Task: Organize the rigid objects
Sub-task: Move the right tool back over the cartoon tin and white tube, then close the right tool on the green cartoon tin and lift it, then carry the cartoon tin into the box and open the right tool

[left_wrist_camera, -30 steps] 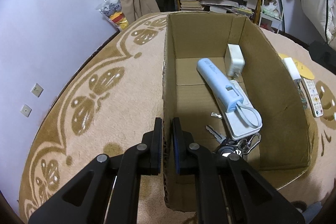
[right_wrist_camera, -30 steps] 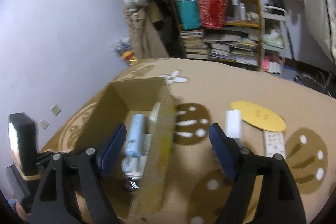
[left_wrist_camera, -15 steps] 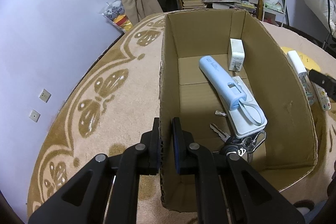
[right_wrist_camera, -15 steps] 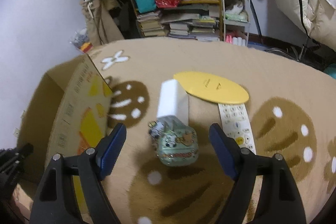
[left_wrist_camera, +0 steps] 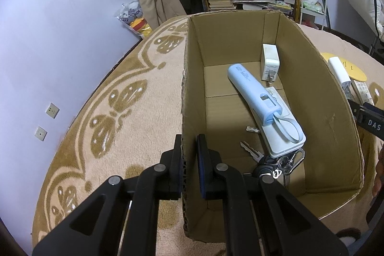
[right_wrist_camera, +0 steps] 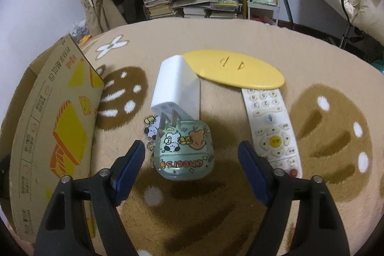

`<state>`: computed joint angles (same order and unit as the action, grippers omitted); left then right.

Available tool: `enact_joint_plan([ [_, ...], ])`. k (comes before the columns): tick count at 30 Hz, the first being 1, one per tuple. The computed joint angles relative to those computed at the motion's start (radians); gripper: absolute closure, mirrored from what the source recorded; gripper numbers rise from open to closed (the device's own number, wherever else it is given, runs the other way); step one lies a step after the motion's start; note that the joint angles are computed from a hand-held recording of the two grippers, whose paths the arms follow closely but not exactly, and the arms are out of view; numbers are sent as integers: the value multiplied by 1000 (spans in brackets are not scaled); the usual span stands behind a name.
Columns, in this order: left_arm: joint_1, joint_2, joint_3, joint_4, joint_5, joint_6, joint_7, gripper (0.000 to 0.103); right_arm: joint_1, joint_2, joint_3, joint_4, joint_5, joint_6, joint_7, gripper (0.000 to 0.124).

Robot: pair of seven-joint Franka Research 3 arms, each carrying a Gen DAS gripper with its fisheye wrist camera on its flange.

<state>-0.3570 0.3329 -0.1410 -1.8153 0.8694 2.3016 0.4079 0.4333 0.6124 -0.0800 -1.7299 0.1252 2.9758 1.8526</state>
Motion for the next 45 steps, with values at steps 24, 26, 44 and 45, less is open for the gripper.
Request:
enact_joint_plan([
  [24, 2, -5, 0, -5, 5, 4, -1, 93, 18, -4, -9, -19, 4, -1, 56, 60],
  [26, -1, -3, 0, -2, 7, -1, -1, 93, -10, -27, 19, -44, 32, 23, 52, 60],
  [44, -4, 0, 0, 2, 12, -5, -2, 93, -99, -141, 165, -101, 148, 216, -107, 60],
  [45, -4, 0, 0, 3, 11, -6, -2, 93, -123, -147, 200, -104, 158, 231, -132, 60],
])
